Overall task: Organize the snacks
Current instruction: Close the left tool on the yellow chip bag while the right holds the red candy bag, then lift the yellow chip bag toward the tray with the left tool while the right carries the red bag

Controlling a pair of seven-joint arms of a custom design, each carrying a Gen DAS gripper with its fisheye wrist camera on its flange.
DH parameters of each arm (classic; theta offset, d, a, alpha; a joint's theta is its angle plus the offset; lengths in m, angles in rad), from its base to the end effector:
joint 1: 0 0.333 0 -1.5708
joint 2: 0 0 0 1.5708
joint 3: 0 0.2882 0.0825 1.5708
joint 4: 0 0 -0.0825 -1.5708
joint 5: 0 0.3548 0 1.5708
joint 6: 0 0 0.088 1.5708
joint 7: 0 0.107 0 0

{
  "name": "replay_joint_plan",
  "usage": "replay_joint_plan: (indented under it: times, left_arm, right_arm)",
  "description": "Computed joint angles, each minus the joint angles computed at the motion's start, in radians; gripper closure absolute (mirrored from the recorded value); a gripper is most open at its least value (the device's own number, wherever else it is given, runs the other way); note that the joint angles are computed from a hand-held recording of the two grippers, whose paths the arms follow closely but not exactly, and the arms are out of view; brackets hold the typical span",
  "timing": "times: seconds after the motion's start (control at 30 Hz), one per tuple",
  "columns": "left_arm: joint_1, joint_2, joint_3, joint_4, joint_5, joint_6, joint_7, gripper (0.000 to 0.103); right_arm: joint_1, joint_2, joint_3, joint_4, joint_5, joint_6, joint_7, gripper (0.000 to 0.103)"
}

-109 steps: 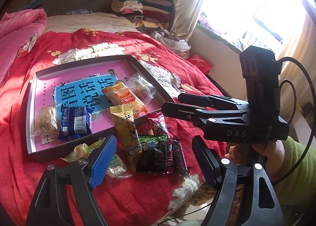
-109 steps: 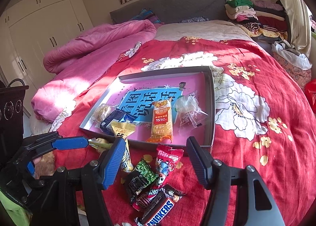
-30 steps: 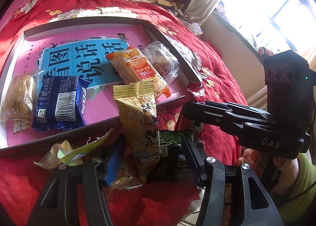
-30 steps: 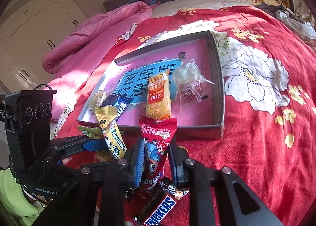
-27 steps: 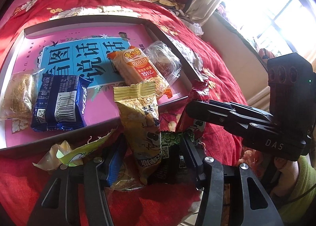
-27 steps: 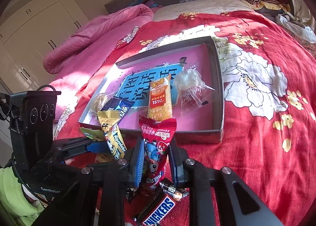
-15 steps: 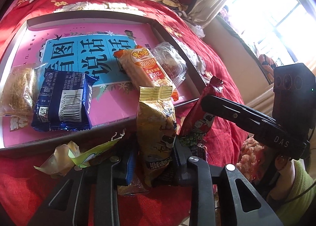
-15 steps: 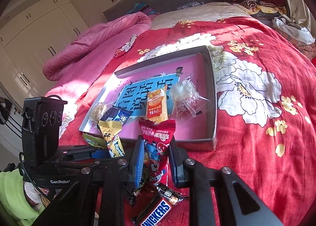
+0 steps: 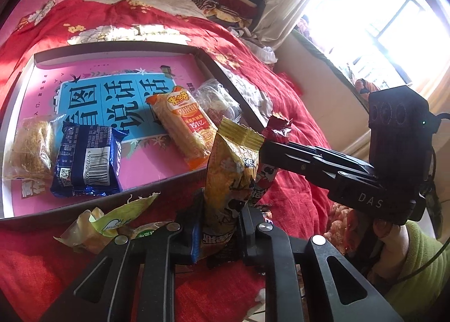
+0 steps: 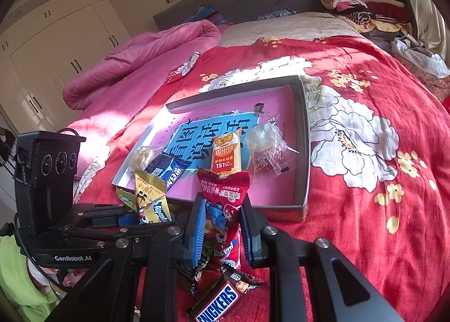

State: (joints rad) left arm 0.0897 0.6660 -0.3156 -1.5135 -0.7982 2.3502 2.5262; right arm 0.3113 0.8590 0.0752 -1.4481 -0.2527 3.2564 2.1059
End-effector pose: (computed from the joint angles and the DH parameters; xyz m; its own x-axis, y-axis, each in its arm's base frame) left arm 0.6780 -0.1264 0.3058 -0.5895 -0.6489 0.4810 -0.7818 0.3086 -0.5418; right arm 0.6702 0.2819 0.2910 0.2008 -0.9333 -0.2977 -0.6449 0.1028 -0.7573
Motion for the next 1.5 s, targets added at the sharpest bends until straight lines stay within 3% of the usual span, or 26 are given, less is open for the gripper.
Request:
replay_joint_plan:
  times: [0.17,0.43,1.1,1.5]
  left_arm:
    - [0.025,-0.026,-0.017,-0.027,-0.049,0.004,0.044,0.085]
    - [0.037,-0.051,-0.017,-0.042,-0.114,-0.007,0.102,0.09]
    - [0.069,-0.134,-0.003,-0.105,-0.297,-0.011,0.226,0.091]
    - [0.072,-0.16,0.017,-0.118,-0.374,0.028,0.269,0.091]
  right_arm:
    - [0.018,-0.012,-0.03,-0.022,0.006,0.04,0.016,0.08]
    - [0.01,-0.022,-0.025,-0.041,-0.004,0.085,0.028,0.08]
    - [0.073,-0.062,-0.109,-0.11,0.026,0.2,0.04,0.08]
    - [0.099,-0.074,-0.136,-0.136,0.067,0.245,0.02,0.08]
